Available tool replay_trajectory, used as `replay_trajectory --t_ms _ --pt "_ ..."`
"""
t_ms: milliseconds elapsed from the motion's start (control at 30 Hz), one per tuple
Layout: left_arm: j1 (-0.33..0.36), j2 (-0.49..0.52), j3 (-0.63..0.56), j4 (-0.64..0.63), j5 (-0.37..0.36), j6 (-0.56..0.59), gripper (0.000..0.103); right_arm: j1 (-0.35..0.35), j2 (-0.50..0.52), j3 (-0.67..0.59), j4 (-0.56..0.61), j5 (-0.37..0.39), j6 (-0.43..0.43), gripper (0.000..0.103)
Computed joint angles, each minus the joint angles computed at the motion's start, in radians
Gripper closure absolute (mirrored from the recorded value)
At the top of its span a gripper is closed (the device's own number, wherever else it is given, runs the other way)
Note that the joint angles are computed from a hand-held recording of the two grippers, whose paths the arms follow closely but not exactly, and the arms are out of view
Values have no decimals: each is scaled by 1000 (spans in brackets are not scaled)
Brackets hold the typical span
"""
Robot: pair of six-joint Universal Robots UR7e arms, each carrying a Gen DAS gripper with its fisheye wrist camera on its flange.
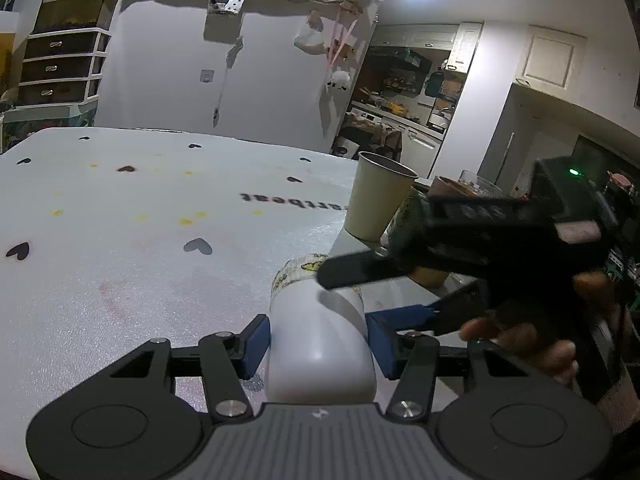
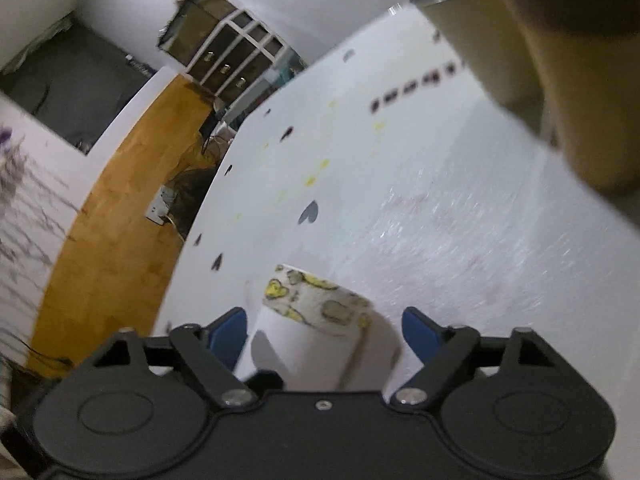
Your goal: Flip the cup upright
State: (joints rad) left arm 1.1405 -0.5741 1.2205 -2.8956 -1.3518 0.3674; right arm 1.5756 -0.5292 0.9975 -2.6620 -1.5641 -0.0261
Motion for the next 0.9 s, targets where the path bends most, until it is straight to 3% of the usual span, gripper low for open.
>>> replay_trajectory --t_ms 167,300,500,667,767,900 --pt "0 -2 7 -8 -2 13 48 0 30 -45 32 35 69 31" --pt "2 1 9 -24 -25 32 48 12 22 -32 -1 4 24 37" --pt "3 19 10 -57 -74 60 48 72 -13 113 -329 -94 -303 40" --pt "2 32 15 -80 -98 93 48 103 -29 187 -491 -156 -514 40" --pt "-2 37 32 -120 -91 129 48 112 -46 220 -513 -203 -575 39" --pt "-6 36 54 -156 -86 167 48 117 -50 228 -491 -248 -596 39"
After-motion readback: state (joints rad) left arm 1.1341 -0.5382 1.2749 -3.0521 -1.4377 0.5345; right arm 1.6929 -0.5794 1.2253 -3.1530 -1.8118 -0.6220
